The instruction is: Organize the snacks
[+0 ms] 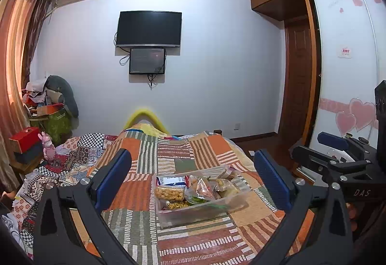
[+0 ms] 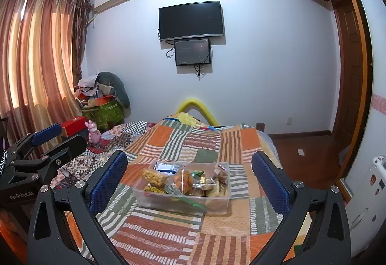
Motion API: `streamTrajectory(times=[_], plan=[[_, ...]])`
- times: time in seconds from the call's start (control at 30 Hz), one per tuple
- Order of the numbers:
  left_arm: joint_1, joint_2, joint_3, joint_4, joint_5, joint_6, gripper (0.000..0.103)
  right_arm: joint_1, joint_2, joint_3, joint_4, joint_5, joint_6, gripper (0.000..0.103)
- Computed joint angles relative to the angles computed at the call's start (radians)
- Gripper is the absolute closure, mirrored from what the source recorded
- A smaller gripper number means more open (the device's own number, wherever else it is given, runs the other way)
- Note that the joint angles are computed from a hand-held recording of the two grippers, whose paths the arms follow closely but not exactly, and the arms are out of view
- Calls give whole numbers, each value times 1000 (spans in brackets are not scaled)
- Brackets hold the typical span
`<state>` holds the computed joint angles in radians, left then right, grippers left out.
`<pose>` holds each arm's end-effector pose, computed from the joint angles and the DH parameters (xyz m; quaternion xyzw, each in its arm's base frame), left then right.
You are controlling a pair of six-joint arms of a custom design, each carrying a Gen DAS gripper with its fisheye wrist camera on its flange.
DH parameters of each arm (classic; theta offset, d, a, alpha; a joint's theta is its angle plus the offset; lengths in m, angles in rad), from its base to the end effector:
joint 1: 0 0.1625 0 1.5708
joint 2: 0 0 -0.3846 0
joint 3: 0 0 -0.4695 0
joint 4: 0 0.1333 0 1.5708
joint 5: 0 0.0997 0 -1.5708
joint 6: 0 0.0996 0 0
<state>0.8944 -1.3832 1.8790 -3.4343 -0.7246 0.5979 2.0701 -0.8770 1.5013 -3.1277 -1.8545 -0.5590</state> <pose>-0.1944 -0.5742 0.4013 0.2120 0.7224 -0.5881 0.2954 0.4579 -0.6194 0.2069 0.3915 -0.7954 0.4411 0.1395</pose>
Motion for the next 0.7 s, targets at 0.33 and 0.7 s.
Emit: streamTrajectory(times=[0.33,0.7], plan=[[-1,11,-7,6,10,-6,0,-1,-1,-2,4,-9,-7,0],[3,13,-10,18,8,-16,0,-5,-5,2,1,-10,-8,0]])
